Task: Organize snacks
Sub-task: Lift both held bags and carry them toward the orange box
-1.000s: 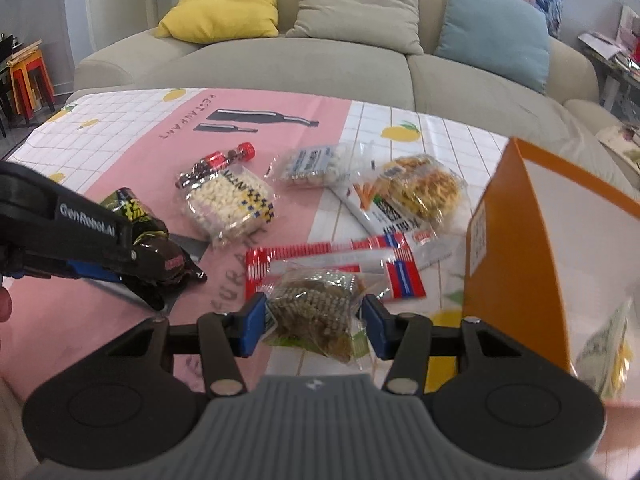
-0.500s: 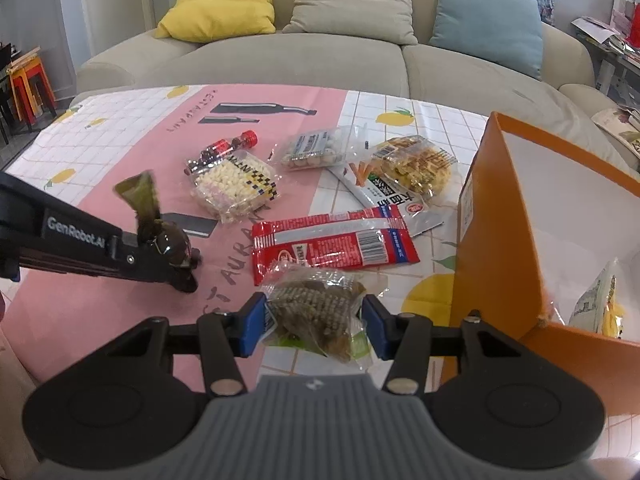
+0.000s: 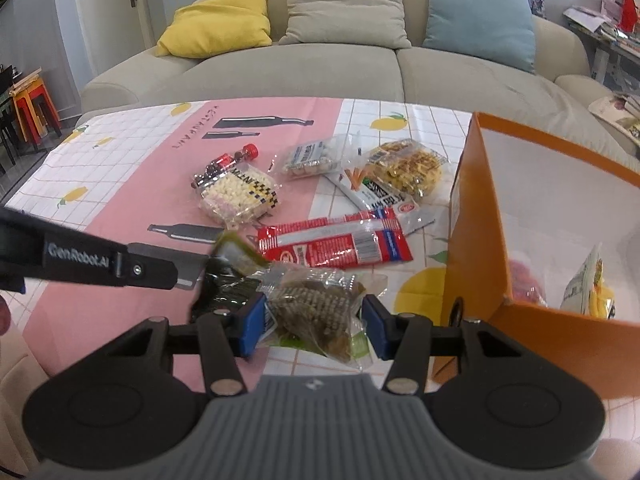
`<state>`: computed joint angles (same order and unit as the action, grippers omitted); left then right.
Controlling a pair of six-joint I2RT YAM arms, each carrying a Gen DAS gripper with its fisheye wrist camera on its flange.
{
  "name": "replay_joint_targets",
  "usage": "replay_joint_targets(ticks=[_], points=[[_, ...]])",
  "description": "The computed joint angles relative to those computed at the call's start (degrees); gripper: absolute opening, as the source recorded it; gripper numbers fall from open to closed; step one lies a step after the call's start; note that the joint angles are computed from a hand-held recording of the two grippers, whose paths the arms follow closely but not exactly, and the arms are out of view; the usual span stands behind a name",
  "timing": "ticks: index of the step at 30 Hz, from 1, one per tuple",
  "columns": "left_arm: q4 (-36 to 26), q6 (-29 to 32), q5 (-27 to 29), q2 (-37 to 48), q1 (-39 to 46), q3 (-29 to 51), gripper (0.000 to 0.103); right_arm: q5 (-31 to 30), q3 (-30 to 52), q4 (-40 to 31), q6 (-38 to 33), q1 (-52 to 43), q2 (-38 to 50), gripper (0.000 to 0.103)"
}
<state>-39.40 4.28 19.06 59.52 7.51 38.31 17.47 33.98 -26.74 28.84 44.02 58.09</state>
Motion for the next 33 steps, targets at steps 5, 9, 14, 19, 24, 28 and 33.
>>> replay_joint_targets(ticks=[5,9,14,19,24,28,33], points=[[2.1,1.9,-0.2,-1.7,-1.0,-2.6,0.040,-1.2,-0.6,-0.4,0.8,-1.0,0.0,0.051],[5.4,1.2,0.0,0.8,-2.5,-4.0,0.049,-0.5,-0.4,-1.5,0.9,-1.7,-0.8,0.051],[9.6,2.6,4.3,6.0,-2.4,-5.4,0.059,-2.4,-1.5,-2.6,1.4,-4.0,-2.1,0.051],[11.8,3.7,5.5,7.4,-3.7,-6.7,0.063,-8.3,-3.4,-2.6,3.5,-9.8,-5.1,0.052],[13.8,2.8,6.6,10.0,-4.7,-6.7,0.063,-10.1,-4.1,-2.0,4.5,-12.6,-3.3,0.052],[17.1,2.2,4.5,9.9,-7.3,-7.7,0.054,-11.4,-4.4,-1.9,5.1,-14.0,-2.9,0.052],[17.5,1.4,4.3,9.1,-8.2,-8.3,0.044,-11.0,-4.4,-2.8,5.7,-13.8,-3.2,0.052]])
